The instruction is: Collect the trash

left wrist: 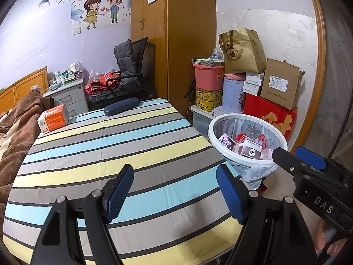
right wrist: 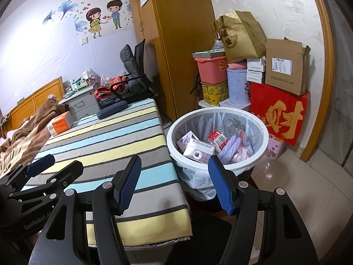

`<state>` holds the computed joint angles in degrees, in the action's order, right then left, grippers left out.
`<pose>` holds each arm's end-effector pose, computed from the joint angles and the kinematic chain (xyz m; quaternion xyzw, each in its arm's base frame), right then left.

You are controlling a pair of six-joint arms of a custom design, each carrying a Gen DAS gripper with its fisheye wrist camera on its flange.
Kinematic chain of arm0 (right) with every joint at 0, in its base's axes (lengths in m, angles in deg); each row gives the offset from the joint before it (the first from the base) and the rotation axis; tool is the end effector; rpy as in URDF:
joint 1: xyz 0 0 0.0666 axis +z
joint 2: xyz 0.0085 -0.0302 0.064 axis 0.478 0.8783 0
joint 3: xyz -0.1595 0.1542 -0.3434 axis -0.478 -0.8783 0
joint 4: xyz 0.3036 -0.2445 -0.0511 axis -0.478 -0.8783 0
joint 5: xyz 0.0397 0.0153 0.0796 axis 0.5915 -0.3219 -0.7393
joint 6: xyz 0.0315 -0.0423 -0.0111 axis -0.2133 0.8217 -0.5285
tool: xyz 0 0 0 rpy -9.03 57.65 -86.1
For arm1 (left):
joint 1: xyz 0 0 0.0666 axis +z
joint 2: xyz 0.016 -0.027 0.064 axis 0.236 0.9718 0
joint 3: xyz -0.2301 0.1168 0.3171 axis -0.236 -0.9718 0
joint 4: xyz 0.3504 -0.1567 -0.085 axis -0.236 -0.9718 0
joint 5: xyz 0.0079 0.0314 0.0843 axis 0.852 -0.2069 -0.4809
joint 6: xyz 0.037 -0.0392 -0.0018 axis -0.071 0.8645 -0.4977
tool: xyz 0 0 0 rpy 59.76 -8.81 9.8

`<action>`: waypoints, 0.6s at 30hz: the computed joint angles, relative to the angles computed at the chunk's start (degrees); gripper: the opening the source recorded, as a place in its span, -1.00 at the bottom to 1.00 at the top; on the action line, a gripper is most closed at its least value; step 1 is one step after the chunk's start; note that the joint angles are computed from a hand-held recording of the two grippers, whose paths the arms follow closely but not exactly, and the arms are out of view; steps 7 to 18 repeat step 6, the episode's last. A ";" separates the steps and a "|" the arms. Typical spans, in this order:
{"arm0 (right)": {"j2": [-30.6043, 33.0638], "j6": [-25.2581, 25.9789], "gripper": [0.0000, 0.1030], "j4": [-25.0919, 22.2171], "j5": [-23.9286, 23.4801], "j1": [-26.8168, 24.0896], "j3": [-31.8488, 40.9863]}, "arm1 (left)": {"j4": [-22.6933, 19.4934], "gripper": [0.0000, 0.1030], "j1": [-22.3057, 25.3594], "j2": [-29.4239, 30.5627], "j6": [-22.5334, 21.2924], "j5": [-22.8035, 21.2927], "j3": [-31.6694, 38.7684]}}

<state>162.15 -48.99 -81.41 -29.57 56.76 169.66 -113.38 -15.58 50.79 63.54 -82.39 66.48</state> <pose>0.5316 0.2784 0.4652 -0.0718 0.8681 0.1127 0.4781 0.5140 -0.2697 0.4829 -0.0326 0.8738 0.0081 0.4850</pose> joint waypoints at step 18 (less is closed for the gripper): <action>0.05 0.01 0.25 0.02 0.11 0.13 0.12 | -0.16 0.53 -0.02 -0.29 0.02 -0.22 -0.13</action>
